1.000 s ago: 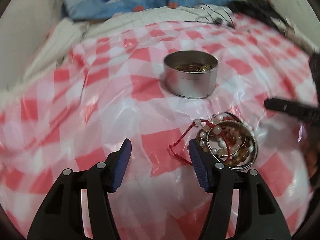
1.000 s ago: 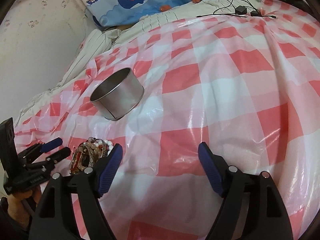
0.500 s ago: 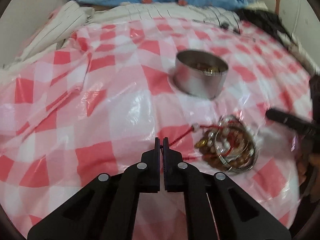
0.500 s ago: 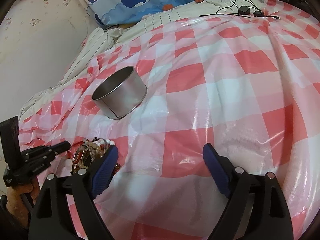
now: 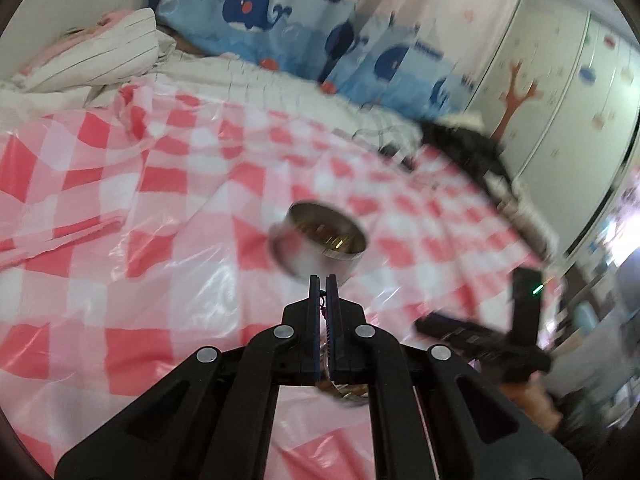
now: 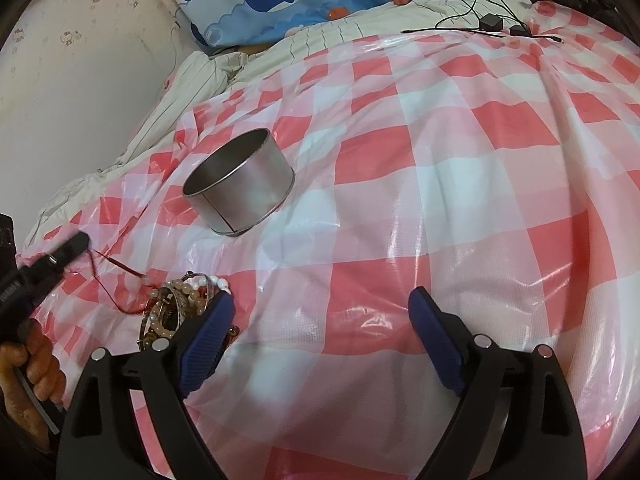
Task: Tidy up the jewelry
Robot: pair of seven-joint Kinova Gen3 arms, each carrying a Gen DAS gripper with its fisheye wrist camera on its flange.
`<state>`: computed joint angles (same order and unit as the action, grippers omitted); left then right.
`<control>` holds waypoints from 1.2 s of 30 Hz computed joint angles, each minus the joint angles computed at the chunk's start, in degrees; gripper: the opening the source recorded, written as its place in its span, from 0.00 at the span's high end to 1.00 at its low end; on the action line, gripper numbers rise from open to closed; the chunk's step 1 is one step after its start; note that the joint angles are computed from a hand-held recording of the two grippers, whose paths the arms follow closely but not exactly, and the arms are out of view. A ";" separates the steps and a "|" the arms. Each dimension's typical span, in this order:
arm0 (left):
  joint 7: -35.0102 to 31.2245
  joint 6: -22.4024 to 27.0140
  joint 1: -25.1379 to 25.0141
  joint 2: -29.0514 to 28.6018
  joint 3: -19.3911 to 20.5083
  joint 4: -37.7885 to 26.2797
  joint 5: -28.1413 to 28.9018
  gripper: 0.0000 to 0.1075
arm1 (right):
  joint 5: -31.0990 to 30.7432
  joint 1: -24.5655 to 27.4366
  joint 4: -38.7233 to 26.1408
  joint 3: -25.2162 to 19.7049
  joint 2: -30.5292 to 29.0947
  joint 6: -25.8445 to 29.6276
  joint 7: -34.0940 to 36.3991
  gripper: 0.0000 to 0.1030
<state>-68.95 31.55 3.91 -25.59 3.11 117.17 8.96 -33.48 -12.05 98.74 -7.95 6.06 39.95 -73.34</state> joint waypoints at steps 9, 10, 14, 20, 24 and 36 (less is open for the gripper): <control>1.30 -0.20 -1.26 0.21 1.55 -0.37 -1.56 0.98 | -11.45 6.45 0.87 -6.99 -0.78 2.03 16.11 0.38; 1.63 0.16 -1.58 0.24 2.00 -0.56 -1.95 0.98 | -11.29 5.91 0.52 -7.41 -0.66 2.72 17.74 0.43; 1.94 0.77 -1.53 0.56 2.19 -0.91 -2.56 0.98 | -11.29 2.80 0.01 -6.95 -0.56 3.48 20.70 0.66; 1.82 0.98 -0.86 0.82 2.28 -1.29 -2.82 0.98 | -5.85 0.94 -2.38 -8.76 1.37 2.70 17.14 0.68; 2.12 1.32 -0.92 1.19 2.61 -1.58 -3.11 0.98 | 2.67 -4.24 -4.64 -6.90 2.94 2.72 10.57 0.82; 3.21 2.12 -1.30 1.90 3.40 -2.09 -4.26 0.98 | -17.20 7.74 -0.97 -8.22 2.12 4.60 19.33 0.94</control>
